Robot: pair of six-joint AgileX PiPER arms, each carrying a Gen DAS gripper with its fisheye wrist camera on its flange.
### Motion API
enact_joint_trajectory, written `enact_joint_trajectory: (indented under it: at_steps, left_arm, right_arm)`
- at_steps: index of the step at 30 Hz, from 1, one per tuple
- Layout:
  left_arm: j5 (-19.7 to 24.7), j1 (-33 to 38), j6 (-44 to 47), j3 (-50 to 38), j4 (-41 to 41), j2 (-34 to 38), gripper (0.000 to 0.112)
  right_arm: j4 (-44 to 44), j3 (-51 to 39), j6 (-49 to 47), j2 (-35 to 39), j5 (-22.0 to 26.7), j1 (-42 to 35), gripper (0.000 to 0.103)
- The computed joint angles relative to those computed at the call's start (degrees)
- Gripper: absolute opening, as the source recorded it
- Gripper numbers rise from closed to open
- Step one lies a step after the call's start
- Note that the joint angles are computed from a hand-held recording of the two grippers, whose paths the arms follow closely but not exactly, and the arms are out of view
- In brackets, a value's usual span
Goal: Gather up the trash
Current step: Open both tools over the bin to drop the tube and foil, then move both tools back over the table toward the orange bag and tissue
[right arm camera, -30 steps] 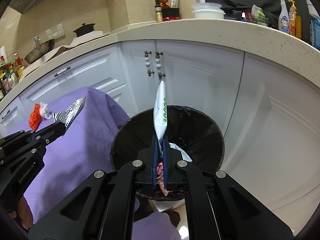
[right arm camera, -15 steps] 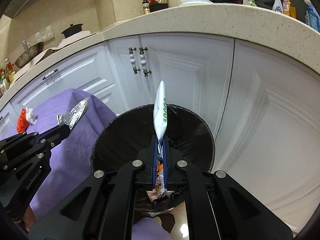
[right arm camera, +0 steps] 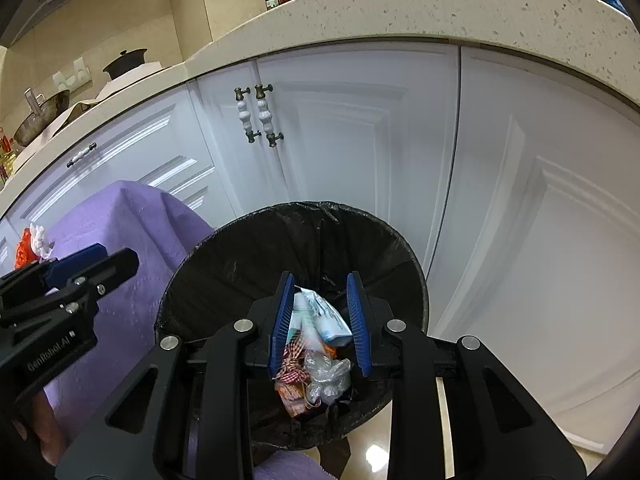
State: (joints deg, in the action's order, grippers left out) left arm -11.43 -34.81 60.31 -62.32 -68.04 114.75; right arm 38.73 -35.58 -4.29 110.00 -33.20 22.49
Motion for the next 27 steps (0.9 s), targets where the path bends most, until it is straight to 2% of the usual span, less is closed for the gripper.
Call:
enact_joint_trajectory:
  at_steps: [4,8,12,15,19,27]
  left_arm:
    - [-0.77,0.35,-4.08,2.03,3.59,-1.47,0.05]
    - [-1.59,1.16,-8.6,4.3,7.86,-3.37,0.053]
    - [-2.3,3.11,-14.49,8.09,13.33,-6.68,0.057]
    - [-3.7,5.16,-17.25,11.54,16.06,-9.5,0.06]
    - [-4.78,10.03,-22.07,16.6,21.02,-13.64,0.063]
    - [-6.11,22.44,-26.51,23.44,27.93,-19.9,0.068]
  right_arm:
    - [1.35,0.34,-0.65,-0.68,-0.06,0.71,0.028]
    - [4.3,0.02,-3.08,-1.83,-0.02,2.15,0.034]
    - [7.38,-0.83,-5.83,-3.22,0.36,4.26,0.037]
    - [10.37,-2.39,-8.48,-4.03,0.91,6.38,0.044]
    - [13.1,-5.27,-11.54,-4.54,1.97,9.59,0.045]
    - [20.31,-17.58,-21.44,-0.93,6.84,16.31,0.046]
